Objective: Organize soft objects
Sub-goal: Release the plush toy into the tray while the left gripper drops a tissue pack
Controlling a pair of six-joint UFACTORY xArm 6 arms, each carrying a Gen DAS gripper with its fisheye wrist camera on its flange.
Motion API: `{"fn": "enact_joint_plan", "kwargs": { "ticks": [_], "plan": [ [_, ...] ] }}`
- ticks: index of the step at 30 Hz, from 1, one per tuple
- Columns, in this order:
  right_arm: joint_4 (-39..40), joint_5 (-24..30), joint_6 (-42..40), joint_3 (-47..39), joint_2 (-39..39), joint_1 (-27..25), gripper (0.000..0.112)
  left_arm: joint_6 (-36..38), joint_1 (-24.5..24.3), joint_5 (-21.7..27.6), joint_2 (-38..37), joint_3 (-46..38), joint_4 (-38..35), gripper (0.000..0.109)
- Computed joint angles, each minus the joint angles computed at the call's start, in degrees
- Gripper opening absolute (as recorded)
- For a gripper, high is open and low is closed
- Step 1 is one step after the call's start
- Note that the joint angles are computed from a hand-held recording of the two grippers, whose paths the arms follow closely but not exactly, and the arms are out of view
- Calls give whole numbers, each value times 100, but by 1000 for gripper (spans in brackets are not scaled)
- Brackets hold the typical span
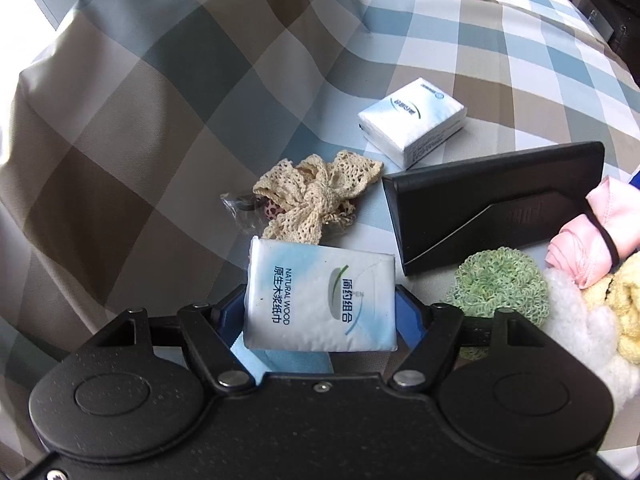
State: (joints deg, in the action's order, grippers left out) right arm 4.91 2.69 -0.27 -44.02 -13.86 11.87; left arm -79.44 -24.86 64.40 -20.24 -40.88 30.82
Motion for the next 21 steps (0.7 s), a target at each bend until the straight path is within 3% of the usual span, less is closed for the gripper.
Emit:
{"fn": "enact_joint_plan", "kwargs": {
  "ticks": [8, 21],
  "plan": [
    [-423, 560, 604, -298, 183, -134, 60, -74, -504, 485, -81, -712, 536, 69],
    [-1826, 1279, 2064, -625, 497, -268, 60, 1032, -1115, -651, 1617, -2655, 434, 69]
  ]
}}
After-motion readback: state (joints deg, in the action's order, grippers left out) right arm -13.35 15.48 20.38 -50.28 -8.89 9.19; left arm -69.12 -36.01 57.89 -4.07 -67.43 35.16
